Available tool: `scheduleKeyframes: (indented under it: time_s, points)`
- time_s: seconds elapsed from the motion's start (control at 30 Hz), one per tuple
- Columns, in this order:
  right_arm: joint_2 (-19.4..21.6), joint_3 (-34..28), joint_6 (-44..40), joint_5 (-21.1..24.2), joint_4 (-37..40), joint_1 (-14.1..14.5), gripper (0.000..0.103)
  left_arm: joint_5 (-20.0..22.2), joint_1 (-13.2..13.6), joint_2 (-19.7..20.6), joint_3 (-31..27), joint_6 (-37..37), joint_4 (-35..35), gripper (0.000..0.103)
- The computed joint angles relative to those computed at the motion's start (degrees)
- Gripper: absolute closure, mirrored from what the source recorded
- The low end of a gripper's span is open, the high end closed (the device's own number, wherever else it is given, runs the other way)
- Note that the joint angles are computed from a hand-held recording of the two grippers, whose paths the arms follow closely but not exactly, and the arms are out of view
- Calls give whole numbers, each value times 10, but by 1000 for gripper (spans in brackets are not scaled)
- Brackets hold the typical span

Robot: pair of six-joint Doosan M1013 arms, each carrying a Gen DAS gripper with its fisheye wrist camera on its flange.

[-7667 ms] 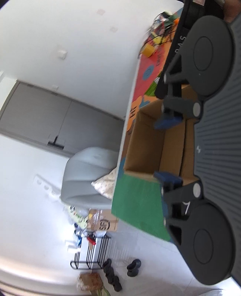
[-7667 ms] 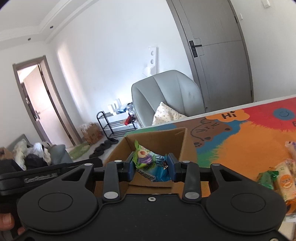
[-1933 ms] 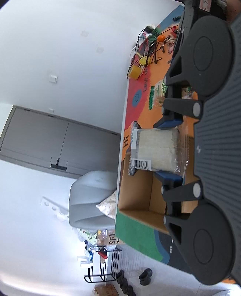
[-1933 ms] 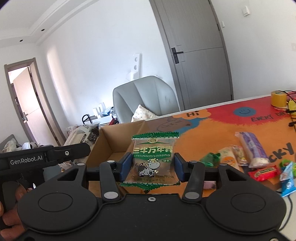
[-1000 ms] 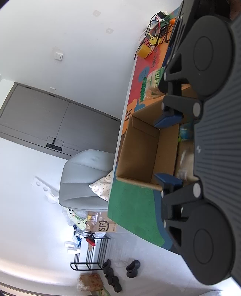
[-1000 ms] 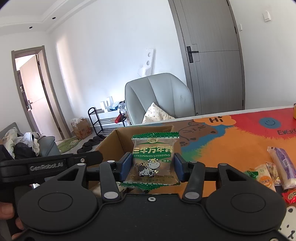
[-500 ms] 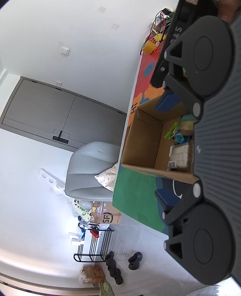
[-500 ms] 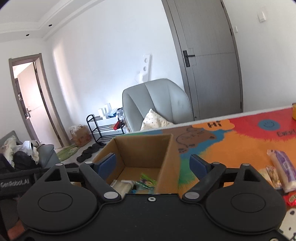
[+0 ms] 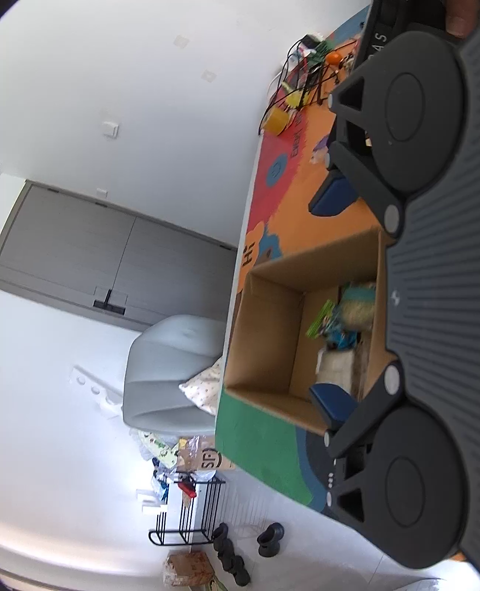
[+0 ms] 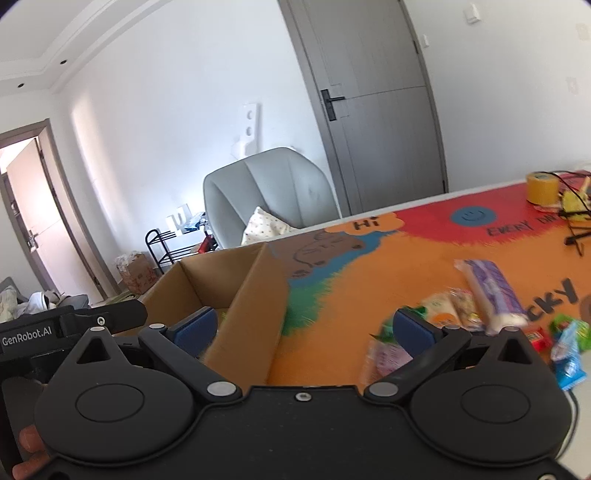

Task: Organize snacks
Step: 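Return both grippers to the remaining snacks on the table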

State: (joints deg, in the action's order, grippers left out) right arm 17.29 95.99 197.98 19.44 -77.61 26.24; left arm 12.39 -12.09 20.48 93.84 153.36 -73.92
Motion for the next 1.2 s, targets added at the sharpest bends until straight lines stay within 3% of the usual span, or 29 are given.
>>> scheduleKeyframes:
  time_s: [0.27,1.2]
  points:
    - [-23,30,15,5,7,-7,0,16,-16,-8,2,-69,89,6]
    - [-87,120,82,46,-7,-43,0,72,-68,14,-21,-64,101,6]
